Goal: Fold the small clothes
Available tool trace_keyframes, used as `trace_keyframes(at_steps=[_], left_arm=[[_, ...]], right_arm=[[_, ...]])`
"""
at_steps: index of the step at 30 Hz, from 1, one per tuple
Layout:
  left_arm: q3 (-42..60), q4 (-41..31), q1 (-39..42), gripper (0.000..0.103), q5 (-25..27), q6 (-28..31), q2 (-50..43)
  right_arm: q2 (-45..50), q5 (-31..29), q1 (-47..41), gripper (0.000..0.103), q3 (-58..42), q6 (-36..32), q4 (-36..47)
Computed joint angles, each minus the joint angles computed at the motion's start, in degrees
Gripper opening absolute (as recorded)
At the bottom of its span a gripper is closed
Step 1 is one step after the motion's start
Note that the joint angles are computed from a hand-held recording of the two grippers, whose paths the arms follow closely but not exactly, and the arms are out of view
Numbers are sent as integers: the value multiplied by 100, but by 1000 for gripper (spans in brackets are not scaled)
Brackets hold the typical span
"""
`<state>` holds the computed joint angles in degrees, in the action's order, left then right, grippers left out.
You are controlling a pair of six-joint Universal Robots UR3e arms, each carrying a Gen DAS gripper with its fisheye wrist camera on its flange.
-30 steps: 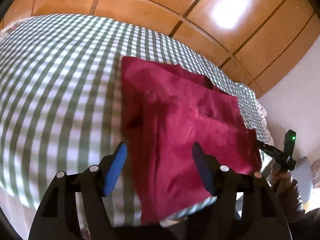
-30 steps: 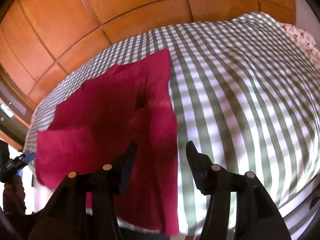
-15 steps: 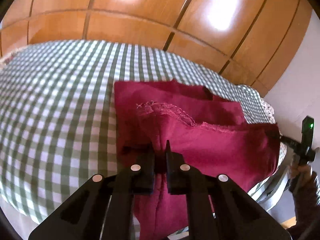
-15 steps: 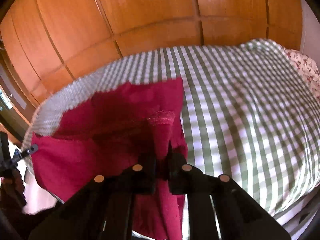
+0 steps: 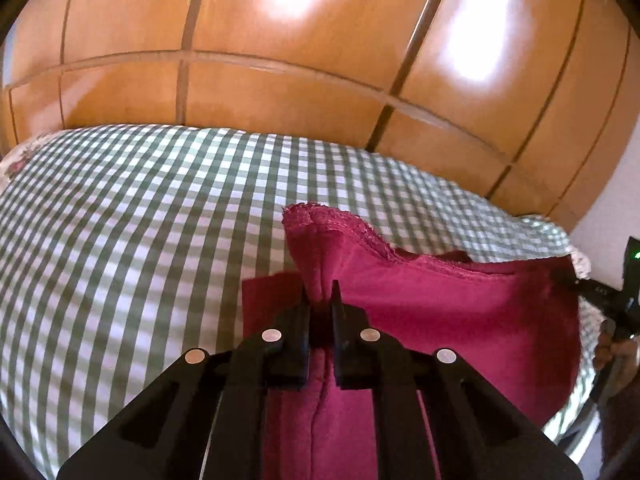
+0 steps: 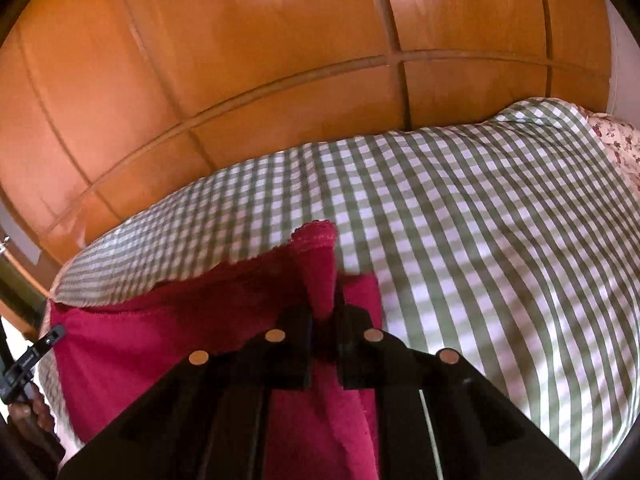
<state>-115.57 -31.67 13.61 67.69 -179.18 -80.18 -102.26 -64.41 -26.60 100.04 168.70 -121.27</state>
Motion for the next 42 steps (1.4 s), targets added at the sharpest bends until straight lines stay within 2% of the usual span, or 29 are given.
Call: trace_keyframes(at_steps=[4,10,13,14,16,17,18,20,23,26,29,32,33,34,35,36,37,38,41,42], left_arm=[[631,344,-430,7,668,-222,-1103],[1378,274,-880,7,1540,-408,-2377],[1690,148,-1165,8,1998,-388,-2630],[1776,47,-1231,11,2121,-411,-2626],[1738,-1,-1332,17,2307,-518,-2434],[1645,73,-1376,21,2350,-570,-2302],[1513,166,-1443,23,2397,-645,-2123],[1019,397,-1435,37,2208,-725,-1551],[142,659,-1377,38,1819,-529,-605],[-466,612,-1457,38,1671,-303,8],[-983,427,-1427,38,1598,-219,415],[-1450,509,-1373,38,1830,-157,522],[-1567,548,-1326,38,1829,-105,535],[-1738,810,-1252,44,1866,-42,469],[-1766,925,-1233,67,2065,-143,323],[-1796,850,-1035,70,1911,-239,358],[-1859,593,-702,70,1511,-291,555],[-1836,331,-560,69,1401,-411,748],[-1938,427,-905,68,1828,-469,1205],[-2029,417,-999,68,1799,-451,1499]], right_arm=[[949,-648,487,7,-106,456,-879],[1832,-1304,805,8,147,686,-1918],[1830,-1224,749,14,218,643,-1994],[1815,-1203,734,21,197,606,-1952],[1470,-1076,630,36,347,435,-1865],[1223,-1050,617,50,473,392,-1879],[879,-950,559,58,651,306,-1872],[120,-415,327,59,978,-19,-1492],[-1122,481,23,61,1443,-808,-348],[-2455,1022,-96,63,1869,-1716,1198],[-3238,981,298,64,2272,-1852,1868],[-3678,364,1047,65,2964,-1493,1384],[-3636,50,1287,65,3200,-1278,996],[-3616,-302,1461,64,3501,-1157,585],[-3720,-325,1395,64,3775,-1165,376],[-4064,-91,1089,64,3917,-1394,590],[-4219,-56,983,64,3923,-1486,734],[-4186,-93,996,64,3853,-1454,781],[-4451,149,538,71,3491,-1668,1674],[-4674,311,209,72,3344,-1914,2184]])
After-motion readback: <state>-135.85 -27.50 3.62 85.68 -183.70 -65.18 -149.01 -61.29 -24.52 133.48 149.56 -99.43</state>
